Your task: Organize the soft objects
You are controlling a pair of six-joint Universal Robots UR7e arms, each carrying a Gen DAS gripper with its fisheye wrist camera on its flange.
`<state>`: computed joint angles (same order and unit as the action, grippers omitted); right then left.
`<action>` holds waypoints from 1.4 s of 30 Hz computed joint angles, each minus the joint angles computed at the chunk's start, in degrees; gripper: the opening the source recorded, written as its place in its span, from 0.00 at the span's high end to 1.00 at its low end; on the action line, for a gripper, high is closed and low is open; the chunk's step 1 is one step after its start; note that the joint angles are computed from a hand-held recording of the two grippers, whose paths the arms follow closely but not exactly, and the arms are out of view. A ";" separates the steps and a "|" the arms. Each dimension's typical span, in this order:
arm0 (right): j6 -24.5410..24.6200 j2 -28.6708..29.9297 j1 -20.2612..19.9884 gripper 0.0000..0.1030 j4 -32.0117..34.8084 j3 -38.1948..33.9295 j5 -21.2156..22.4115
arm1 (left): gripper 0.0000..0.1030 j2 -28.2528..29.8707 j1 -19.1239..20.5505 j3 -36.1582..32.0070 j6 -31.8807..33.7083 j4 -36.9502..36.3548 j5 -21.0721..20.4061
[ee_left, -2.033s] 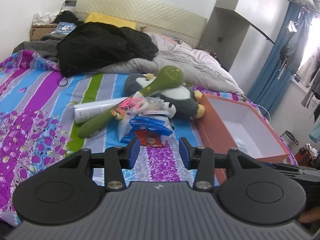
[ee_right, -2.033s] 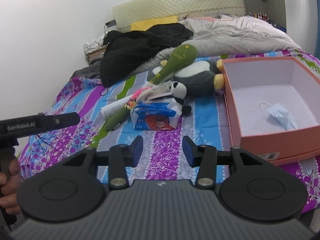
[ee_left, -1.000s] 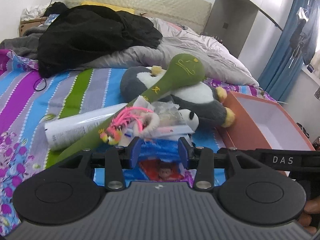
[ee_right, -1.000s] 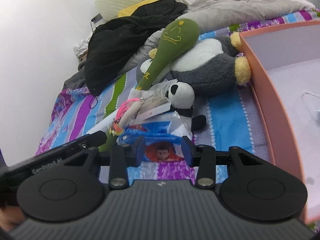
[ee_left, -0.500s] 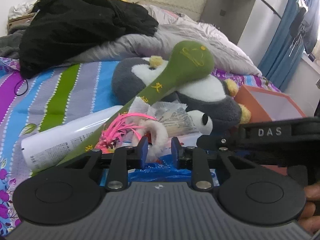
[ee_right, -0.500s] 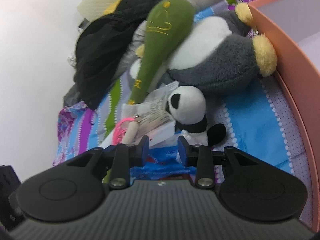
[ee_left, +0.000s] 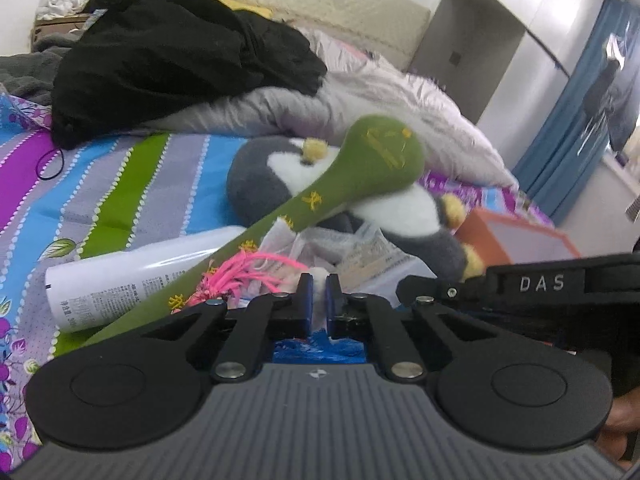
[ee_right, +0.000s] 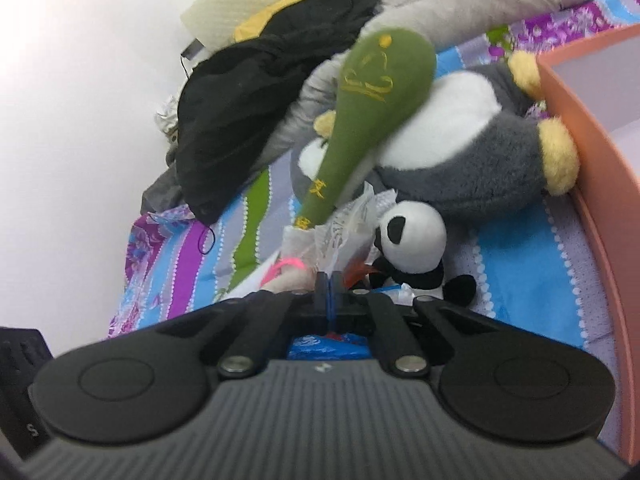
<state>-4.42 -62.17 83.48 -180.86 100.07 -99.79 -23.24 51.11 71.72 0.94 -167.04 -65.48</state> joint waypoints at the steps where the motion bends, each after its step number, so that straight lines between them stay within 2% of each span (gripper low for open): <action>1: -0.16 -0.52 0.26 0.96 -0.47 0.63 -0.07 | 0.93 -0.60 -0.20 0.83 -0.23 -0.71 -0.24; 10: -1.16 -5.67 1.83 0.96 -4.04 8.26 -1.09 | 0.93 -7.34 -2.79 11.80 -3.33 -5.76 -0.13; 22: 0.81 -11.55 -0.03 0.96 -5.74 21.20 -1.33 | 0.93 -16.62 -4.04 29.63 -11.88 -7.20 1.47; 30: 1.28 -14.04 -1.28 0.96 -6.50 28.07 -5.18 | 0.93 -18.97 -3.32 34.88 -16.41 -5.05 0.85; 36: 0.83 -15.45 -1.65 0.96 -8.82 32.11 -10.67 | 0.92 -19.87 -3.80 35.72 -18.61 0.13 1.49; 39: 0.57 -16.00 -2.20 0.94 -9.32 33.20 -11.92 | 0.92 -20.26 -4.03 36.40 -19.11 1.15 1.85; 42: 0.17 -16.38 -1.94 0.93 -9.73 33.49 -12.77 | 0.83 -20.60 -4.16 36.83 -19.82 2.50 2.30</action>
